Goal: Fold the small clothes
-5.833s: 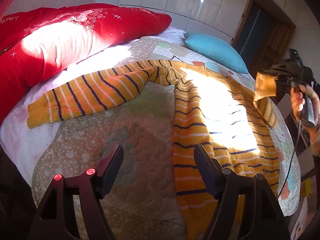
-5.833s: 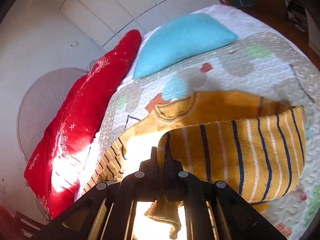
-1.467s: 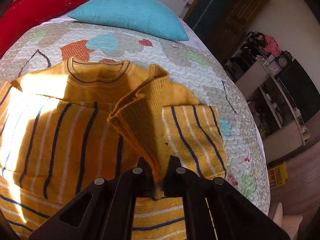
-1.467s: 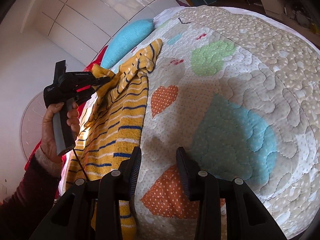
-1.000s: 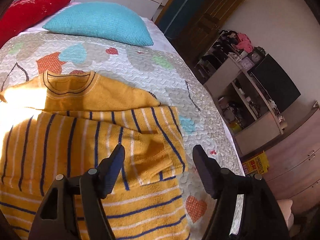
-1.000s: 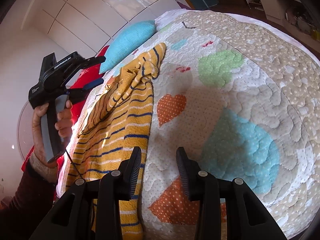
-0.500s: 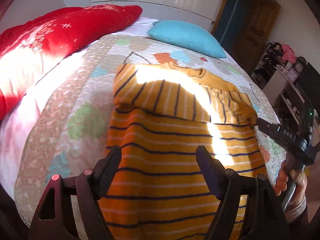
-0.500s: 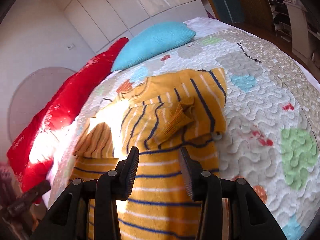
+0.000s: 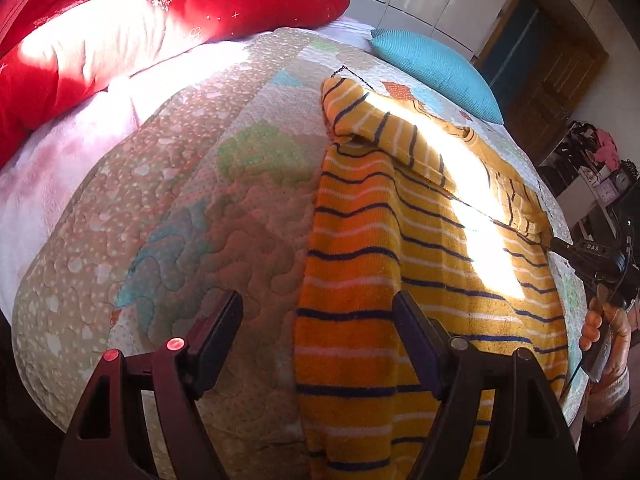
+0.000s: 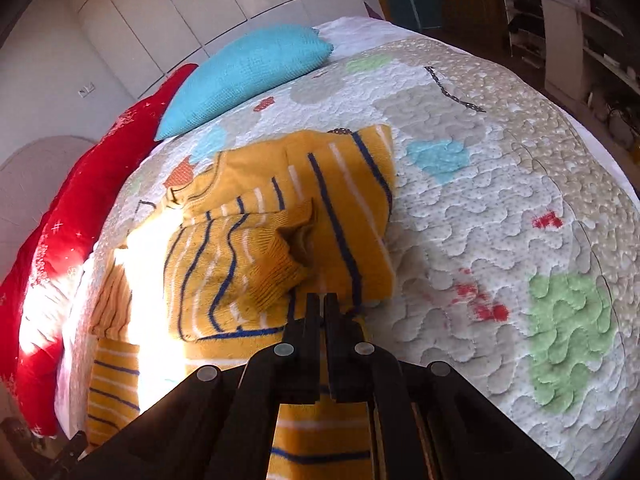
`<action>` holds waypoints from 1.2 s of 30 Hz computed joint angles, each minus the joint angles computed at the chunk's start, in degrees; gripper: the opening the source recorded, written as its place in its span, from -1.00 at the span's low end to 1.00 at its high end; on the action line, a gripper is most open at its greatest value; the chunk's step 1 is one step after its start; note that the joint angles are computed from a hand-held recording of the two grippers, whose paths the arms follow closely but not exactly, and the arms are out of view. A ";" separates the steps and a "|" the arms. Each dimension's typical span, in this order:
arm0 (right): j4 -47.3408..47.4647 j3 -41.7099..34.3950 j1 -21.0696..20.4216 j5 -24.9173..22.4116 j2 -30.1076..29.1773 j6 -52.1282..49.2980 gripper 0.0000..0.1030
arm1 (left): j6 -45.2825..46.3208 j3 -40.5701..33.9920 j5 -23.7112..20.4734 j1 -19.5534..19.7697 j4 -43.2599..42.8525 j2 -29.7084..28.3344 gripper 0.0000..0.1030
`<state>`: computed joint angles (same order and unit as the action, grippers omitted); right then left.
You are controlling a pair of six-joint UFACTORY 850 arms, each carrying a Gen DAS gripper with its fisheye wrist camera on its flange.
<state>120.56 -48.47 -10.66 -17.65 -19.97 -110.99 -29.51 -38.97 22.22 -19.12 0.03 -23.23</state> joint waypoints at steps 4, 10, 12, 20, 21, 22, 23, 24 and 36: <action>-6.78 6.73 -2.61 -6.96 6.40 2.27 0.22 | 0.73 1.60 3.70 -0.52 -0.69 0.54 0.76; -18.89 14.31 -7.41 -13.87 10.44 9.60 0.28 | -11.87 1.33 4.85 0.42 14.13 -0.65 0.78; -21.99 16.14 -8.47 -14.54 10.48 11.74 0.28 | -17.79 1.36 5.70 0.90 20.33 -1.24 0.78; -26.73 23.47 -13.23 -31.08 7.61 10.72 0.28 | -22.89 5.74 12.29 0.08 27.72 -0.48 -0.08; -26.82 24.15 -13.35 -32.98 6.77 10.31 0.28 | -24.40 6.40 13.44 0.27 29.11 -0.41 -0.14; -26.11 24.98 -13.20 -33.81 6.37 9.43 0.28 | -26.40 7.10 15.10 0.67 30.86 -0.47 -0.16; -25.36 25.78 -13.04 -34.28 6.16 8.40 0.28 | -27.98 7.72 16.82 0.94 32.18 -0.59 -0.16; -24.89 26.49 -12.88 -34.78 6.02 7.77 0.28 | -29.18 8.19 18.05 1.10 33.59 -0.78 -0.16; -19.25 29.12 -9.46 -31.18 7.42 4.60 -0.64 | -32.85 8.78 16.80 0.41 34.55 -0.96 -0.84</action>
<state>101.31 -19.36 -20.12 -48.84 -12.55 -106.39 -62.36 -30.19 39.02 -18.71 34.58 -24.20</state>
